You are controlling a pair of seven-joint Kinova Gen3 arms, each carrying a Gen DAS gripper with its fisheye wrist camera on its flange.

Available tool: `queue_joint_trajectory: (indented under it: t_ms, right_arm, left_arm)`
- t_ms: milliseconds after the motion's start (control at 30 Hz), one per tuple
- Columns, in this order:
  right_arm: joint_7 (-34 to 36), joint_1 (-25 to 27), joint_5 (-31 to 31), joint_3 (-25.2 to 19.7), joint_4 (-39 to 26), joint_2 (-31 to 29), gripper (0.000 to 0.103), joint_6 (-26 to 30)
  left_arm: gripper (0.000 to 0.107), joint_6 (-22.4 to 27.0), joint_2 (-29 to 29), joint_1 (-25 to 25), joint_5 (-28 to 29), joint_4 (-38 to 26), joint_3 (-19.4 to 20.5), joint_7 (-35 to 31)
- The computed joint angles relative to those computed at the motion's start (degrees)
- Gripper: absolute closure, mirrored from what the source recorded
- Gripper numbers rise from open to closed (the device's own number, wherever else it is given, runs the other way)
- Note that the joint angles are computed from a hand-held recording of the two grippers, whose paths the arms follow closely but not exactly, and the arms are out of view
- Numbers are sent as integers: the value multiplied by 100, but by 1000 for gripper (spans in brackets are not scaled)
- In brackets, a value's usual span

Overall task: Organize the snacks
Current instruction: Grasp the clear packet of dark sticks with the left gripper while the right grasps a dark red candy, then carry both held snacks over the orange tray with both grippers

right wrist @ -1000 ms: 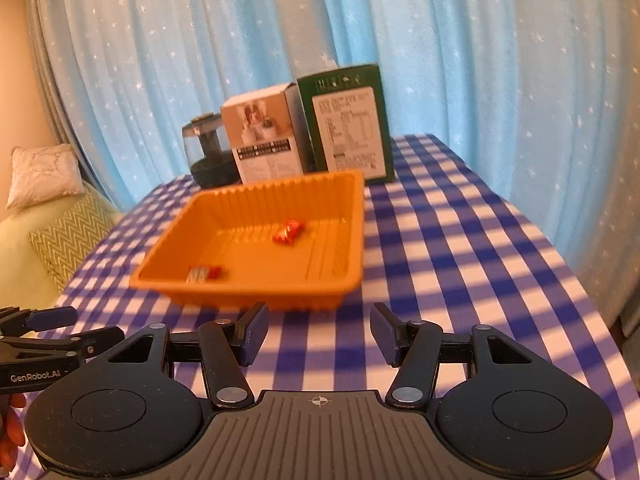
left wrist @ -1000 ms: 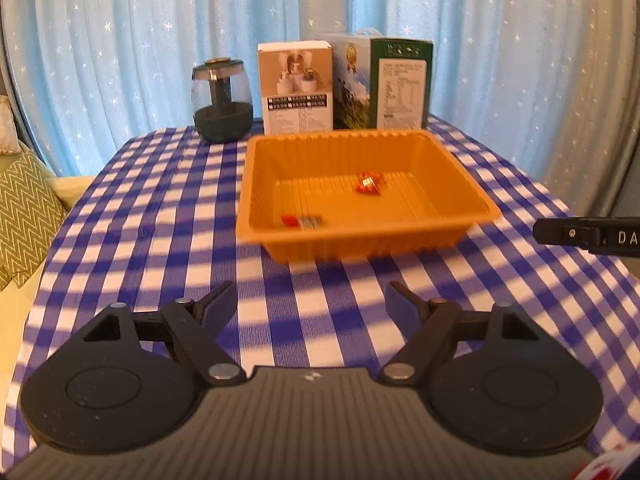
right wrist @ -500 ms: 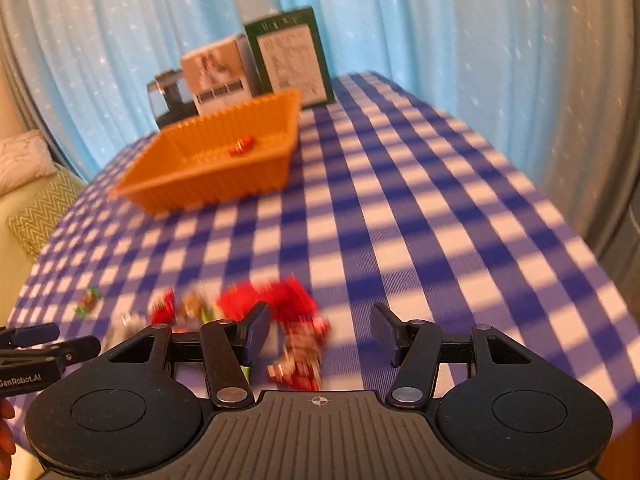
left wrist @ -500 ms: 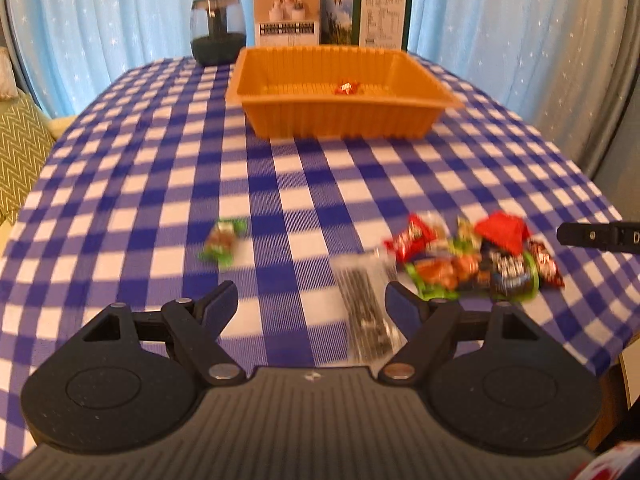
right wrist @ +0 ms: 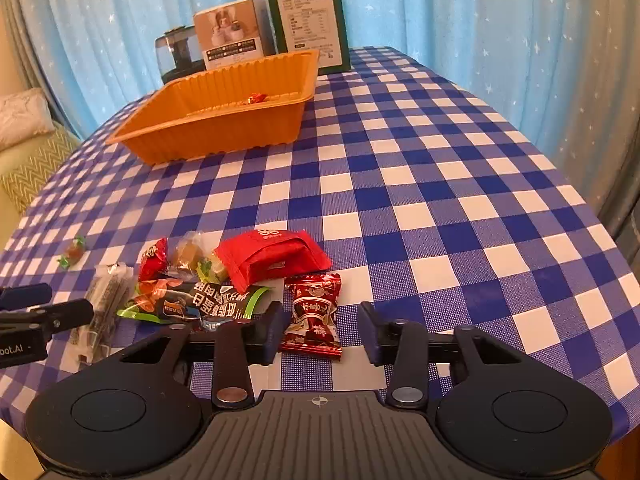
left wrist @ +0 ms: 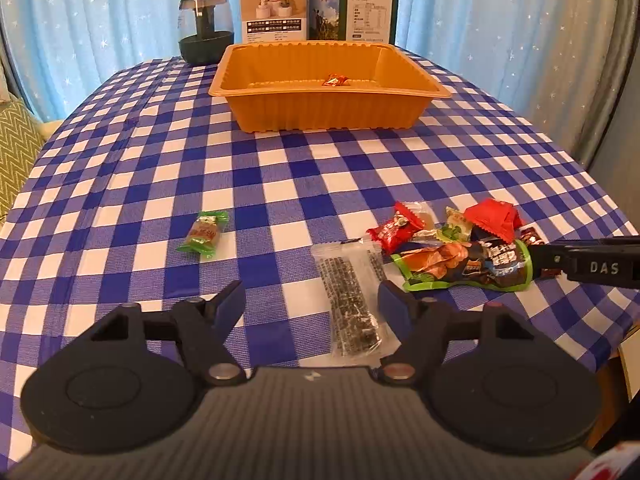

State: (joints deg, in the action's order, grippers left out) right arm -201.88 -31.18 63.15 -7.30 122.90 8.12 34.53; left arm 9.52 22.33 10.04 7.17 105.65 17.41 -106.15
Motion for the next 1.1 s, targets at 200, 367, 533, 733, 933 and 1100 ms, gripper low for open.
queue_joint_trajectory:
  t_ms: [200, 367, 533, 733, 933, 1100]
  right_arm:
    - [277, -44, -75, -16, -69, 68, 74, 128]
    - [448, -57, -131, 4, -90, 76, 75, 159]
    - [546, -40, -186, 20, -108, 71, 76, 149]
    - [511, -33, -213, 35, -97, 46, 79, 117]
    - [288, -67, -170, 7, -98, 27, 83, 330]
    - [334, -78, -237, -31, -153, 59, 83, 408]
  left_arm:
    - [46, 52, 136, -287, 112, -88, 429, -290]
    - [67, 261, 238, 43, 58, -258, 176, -348]
    - [70, 337, 220, 329, -68, -269, -122, -330]
    - [72, 287, 183, 450, -119, -225, -247, -277]
    - [73, 295, 160, 534, -164, -231, -390, -91]
    - [73, 241, 138, 519, -194, -207, -399, -5]
